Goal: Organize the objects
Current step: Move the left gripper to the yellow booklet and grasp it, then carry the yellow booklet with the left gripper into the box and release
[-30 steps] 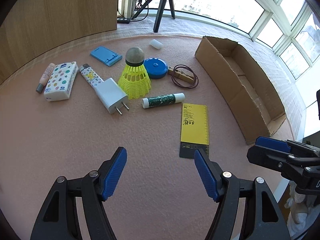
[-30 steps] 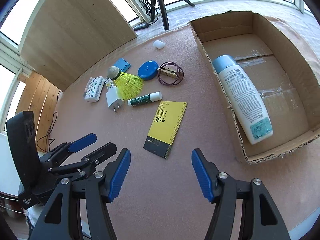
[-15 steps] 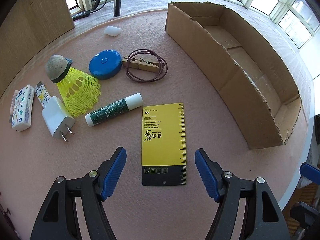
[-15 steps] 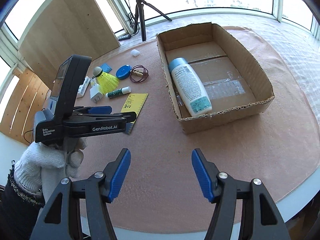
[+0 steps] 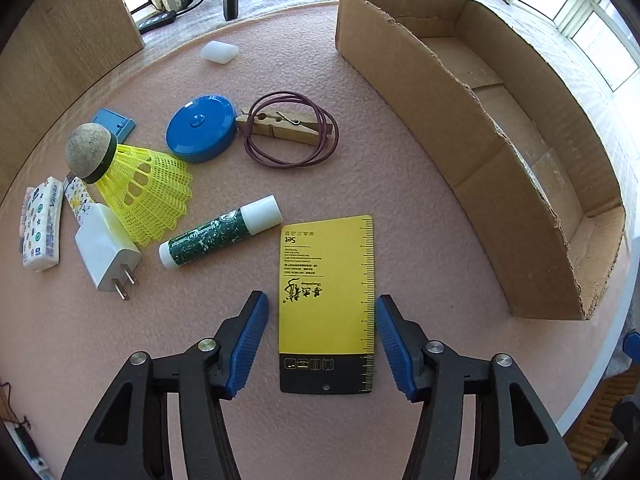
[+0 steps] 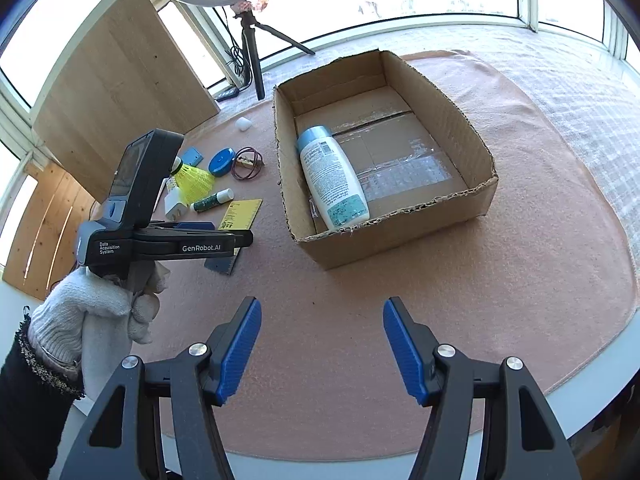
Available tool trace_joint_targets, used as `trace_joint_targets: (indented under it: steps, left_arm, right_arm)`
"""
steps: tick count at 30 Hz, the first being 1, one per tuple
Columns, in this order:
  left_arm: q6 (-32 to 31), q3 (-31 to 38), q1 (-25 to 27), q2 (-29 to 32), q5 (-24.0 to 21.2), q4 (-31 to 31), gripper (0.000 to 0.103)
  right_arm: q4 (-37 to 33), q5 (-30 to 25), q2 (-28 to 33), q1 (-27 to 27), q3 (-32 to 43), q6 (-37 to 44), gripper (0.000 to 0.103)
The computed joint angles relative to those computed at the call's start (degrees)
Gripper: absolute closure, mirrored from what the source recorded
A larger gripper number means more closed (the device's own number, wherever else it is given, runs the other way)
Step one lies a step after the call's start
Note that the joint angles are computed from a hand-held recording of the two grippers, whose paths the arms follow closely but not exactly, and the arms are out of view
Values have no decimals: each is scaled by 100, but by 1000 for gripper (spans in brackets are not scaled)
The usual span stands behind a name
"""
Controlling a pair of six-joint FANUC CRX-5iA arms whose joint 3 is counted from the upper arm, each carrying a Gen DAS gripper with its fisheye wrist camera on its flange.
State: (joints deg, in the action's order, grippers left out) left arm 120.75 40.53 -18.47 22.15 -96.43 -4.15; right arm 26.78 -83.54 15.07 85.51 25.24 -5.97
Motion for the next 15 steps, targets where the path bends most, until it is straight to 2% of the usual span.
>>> trace_joint_targets:
  steps: [10, 13, 15]
  left_arm:
    - [77, 209, -143, 42, -62, -72, 50]
    - [109, 483, -235, 67, -130, -202, 50]
    - [116, 943, -326, 229, -287, -342, 50]
  right_arm:
    - [17, 106, -199, -6, -309, -87, 43]
    - [31, 41, -189, -8, -299, -15, 43]
    - [21, 74, -222, -11, -349, -6, 43]
